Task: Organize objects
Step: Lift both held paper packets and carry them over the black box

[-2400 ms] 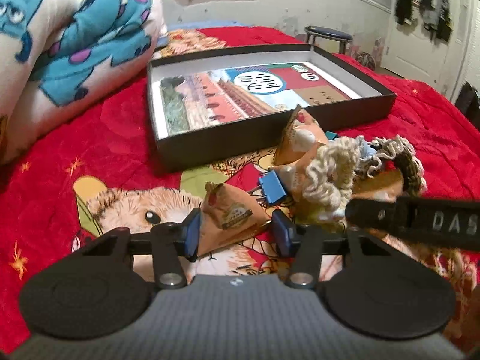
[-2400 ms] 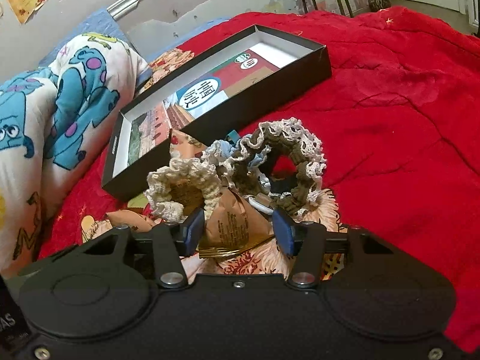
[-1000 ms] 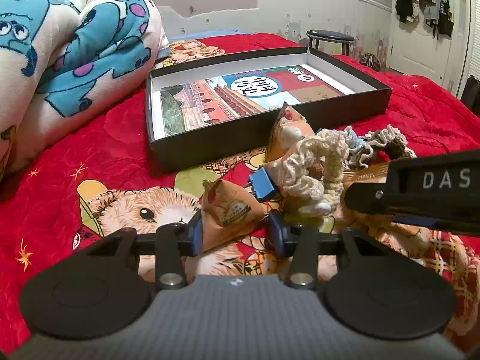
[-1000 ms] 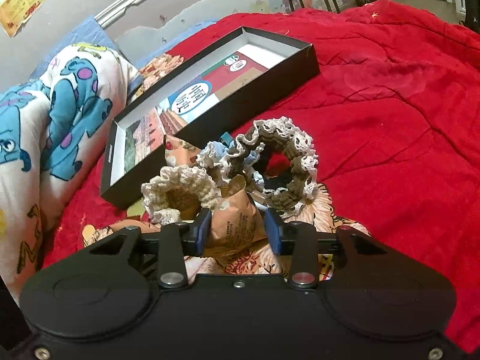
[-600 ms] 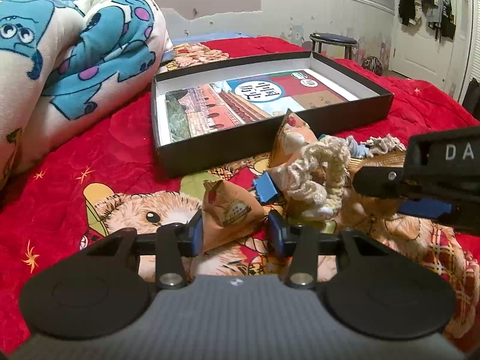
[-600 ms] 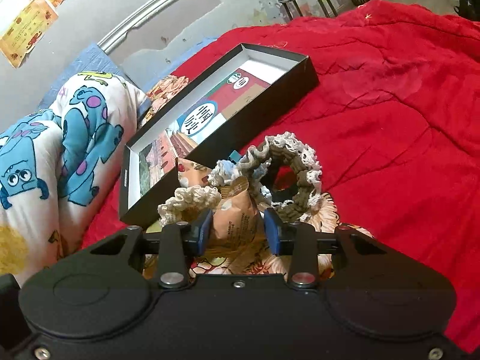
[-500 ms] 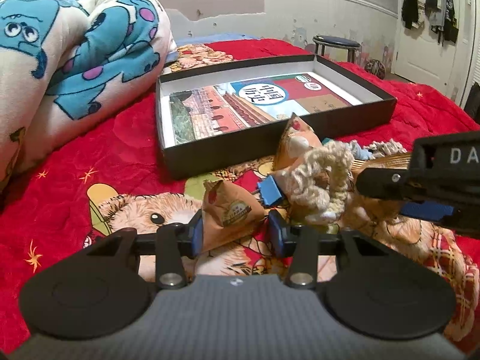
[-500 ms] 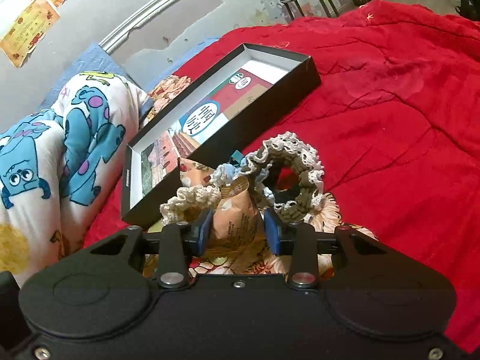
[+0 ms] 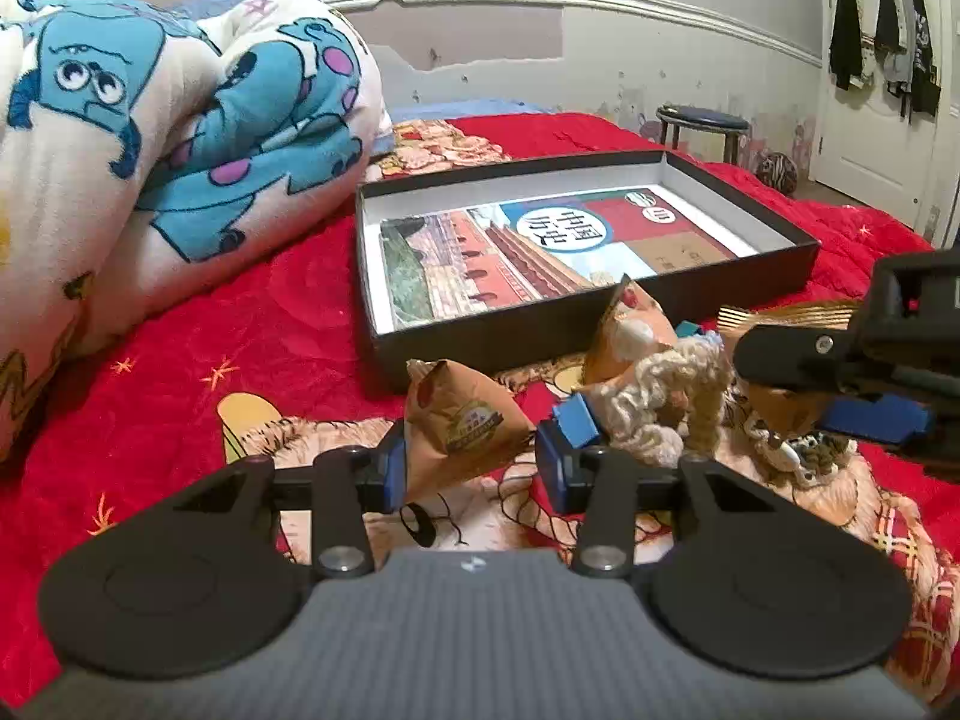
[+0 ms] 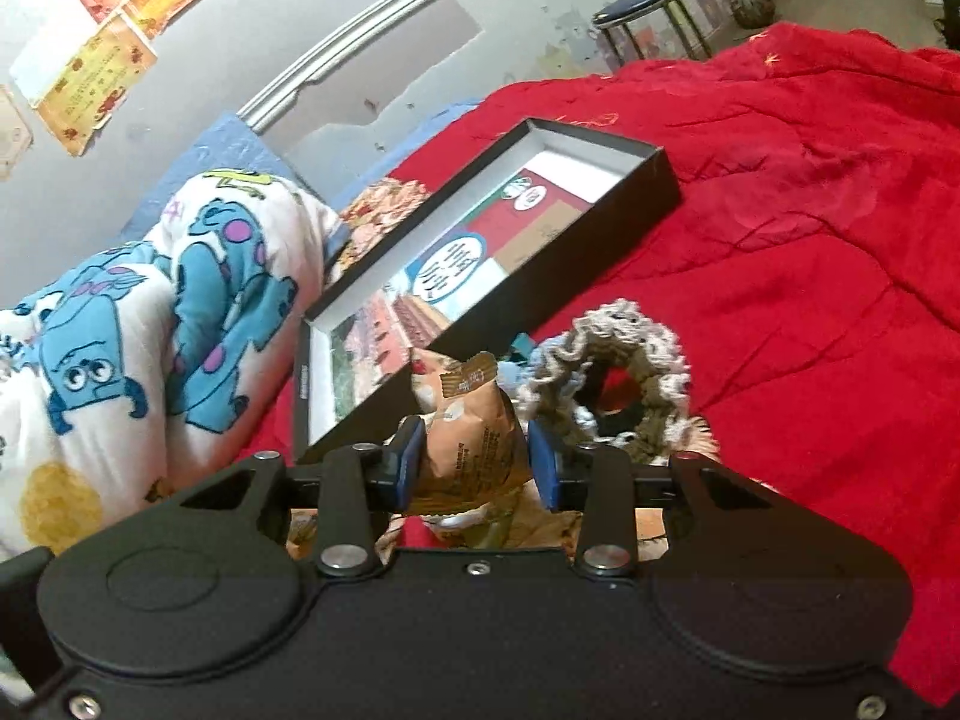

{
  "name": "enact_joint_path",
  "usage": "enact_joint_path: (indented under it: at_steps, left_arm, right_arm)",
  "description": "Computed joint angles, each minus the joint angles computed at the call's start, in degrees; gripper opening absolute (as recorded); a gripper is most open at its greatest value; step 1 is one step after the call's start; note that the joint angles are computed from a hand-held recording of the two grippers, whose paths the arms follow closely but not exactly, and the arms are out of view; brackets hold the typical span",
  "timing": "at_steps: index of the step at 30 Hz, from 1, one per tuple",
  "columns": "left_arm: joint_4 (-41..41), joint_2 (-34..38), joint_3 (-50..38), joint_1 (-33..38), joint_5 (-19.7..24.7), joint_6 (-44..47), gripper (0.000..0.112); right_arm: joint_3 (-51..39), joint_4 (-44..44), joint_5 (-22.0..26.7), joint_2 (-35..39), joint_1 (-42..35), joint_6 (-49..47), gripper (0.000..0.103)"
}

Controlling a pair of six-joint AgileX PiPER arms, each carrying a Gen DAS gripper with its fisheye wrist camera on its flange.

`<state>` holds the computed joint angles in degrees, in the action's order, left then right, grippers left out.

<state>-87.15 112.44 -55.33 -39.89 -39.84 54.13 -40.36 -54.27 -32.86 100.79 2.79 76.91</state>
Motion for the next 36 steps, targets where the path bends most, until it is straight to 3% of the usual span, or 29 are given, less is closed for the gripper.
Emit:
enact_joint_path:
  at_steps: [3, 7, 11, 15, 18, 23, 27, 29, 31, 36]
  left_arm:
    - [0.0, -0.6, 0.2, -0.1, -0.6, 0.0, 0.047]
    - [0.4, -2.2, 0.5, 1.1, 2.1, -1.4, 0.047]
    - [0.0, -4.7, 1.1, 1.0, 1.1, -0.1, 0.047]
    - [0.8, -9.2, 2.8, 2.2, 3.0, -0.7, 0.047]
    - [-0.1, -12.6, 3.2, 3.2, 3.9, 2.4, 0.048]
    - [-1.4, -18.6, 2.2, 7.8, 9.0, 9.6, 0.048]
    - [-5.3, -16.8, -3.6, 12.8, 13.1, 15.6, 0.048]
    - [-7.5, -13.9, -7.4, 16.6, 18.0, 17.1, 0.048]
    - [-8.8, -10.2, -10.6, 18.5, 19.5, 17.8, 0.048]
    - [2.3, -3.5, -11.9, 21.4, 20.7, 5.7, 0.048]
  right_arm:
    - [0.1, 0.1, -1.7, -0.2, 0.0, -0.9, 0.036]
    - [0.2, -0.7, -5.1, -0.3, -0.9, -0.5, 0.036]
    - [-0.3, -4.1, -8.4, -0.8, -2.6, 2.7, 0.036]
    - [-3.1, -11.2, -10.8, -1.5, -4.2, 9.1, 0.036]
    - [-6.1, -18.1, -11.6, -2.6, -5.4, 13.8, 0.036]
    - [-14.0, -28.4, -13.1, -3.4, -7.5, 22.8, 0.036]
    - [-25.1, -34.9, -10.5, 0.2, -6.0, 29.9, 0.036]
    - [-32.2, -37.9, -9.3, 3.6, -4.8, 33.7, 0.036]
    - [-37.3, -39.0, -6.9, 7.0, -3.2, 36.7, 0.036]
    - [-45.7, -37.7, -5.5, 16.9, -0.8, 38.4, 0.036]
